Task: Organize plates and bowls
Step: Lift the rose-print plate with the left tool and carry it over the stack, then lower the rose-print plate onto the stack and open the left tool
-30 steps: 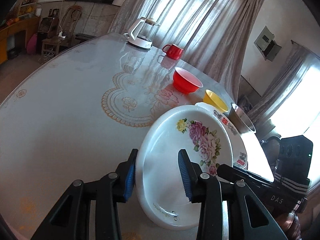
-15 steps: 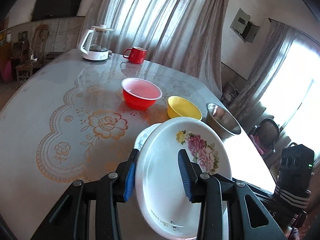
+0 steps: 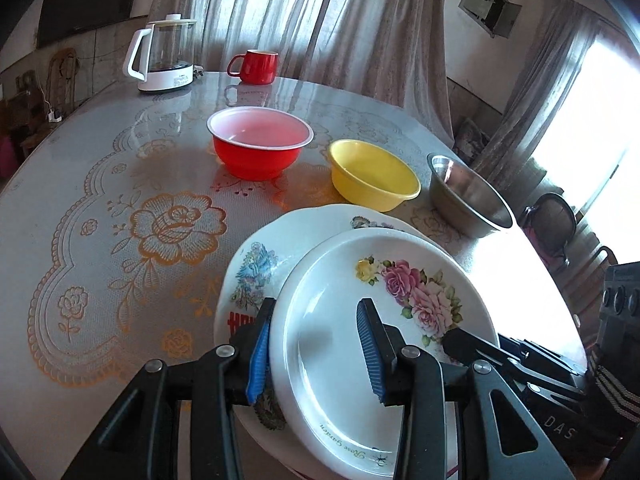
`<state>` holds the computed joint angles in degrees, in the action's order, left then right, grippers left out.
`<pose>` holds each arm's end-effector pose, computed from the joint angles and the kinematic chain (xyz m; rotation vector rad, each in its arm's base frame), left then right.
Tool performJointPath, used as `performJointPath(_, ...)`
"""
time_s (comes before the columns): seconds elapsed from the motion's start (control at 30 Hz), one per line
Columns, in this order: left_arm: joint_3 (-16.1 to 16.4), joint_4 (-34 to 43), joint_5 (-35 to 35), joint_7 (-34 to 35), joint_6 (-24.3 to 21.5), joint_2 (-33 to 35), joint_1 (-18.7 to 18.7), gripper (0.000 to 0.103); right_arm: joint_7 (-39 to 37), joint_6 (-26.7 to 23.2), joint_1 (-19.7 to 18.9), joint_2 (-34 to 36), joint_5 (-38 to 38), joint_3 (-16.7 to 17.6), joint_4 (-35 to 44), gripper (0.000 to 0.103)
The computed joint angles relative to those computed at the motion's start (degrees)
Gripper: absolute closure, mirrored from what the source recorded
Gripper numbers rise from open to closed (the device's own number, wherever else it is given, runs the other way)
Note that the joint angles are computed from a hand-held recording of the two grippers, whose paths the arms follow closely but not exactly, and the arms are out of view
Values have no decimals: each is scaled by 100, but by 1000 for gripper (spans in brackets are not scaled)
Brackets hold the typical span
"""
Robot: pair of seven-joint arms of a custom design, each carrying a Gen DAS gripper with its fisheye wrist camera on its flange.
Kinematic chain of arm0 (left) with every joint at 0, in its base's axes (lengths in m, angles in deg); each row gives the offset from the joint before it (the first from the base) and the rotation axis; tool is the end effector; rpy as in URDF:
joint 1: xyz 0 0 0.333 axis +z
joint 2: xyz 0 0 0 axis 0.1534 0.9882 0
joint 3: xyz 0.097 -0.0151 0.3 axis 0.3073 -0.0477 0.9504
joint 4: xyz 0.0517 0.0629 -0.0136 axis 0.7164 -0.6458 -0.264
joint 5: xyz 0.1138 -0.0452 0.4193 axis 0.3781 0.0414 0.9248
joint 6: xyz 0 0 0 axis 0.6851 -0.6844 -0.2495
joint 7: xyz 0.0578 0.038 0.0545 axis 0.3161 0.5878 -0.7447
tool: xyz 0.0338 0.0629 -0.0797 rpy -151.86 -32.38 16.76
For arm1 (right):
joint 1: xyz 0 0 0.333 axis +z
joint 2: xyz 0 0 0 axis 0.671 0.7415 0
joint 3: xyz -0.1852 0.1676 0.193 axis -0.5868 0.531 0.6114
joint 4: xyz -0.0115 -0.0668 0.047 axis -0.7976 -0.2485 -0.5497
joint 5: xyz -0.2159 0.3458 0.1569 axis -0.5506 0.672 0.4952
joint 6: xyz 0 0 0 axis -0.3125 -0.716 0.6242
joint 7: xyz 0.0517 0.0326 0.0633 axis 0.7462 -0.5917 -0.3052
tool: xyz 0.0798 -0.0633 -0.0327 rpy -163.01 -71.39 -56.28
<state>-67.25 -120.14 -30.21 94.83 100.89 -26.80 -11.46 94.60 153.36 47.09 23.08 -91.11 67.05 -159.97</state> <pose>0.5187 -0.2699 0.4953 -1.5401 2.3214 -1.1002 0.4133 0.2357 0.4823 -1.4046 1.8501 -0.4148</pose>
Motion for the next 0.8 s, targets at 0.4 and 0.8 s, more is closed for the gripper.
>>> performJointPath(0.4,7,15,-155,306,-4,2,28,62,-144,-132,-67,3,-224,50,53,69)
performJointPath(0.8,101,-61,-109,345,477,-94,-18,58,99,-137,-359,-261,-493,221,-36,69)
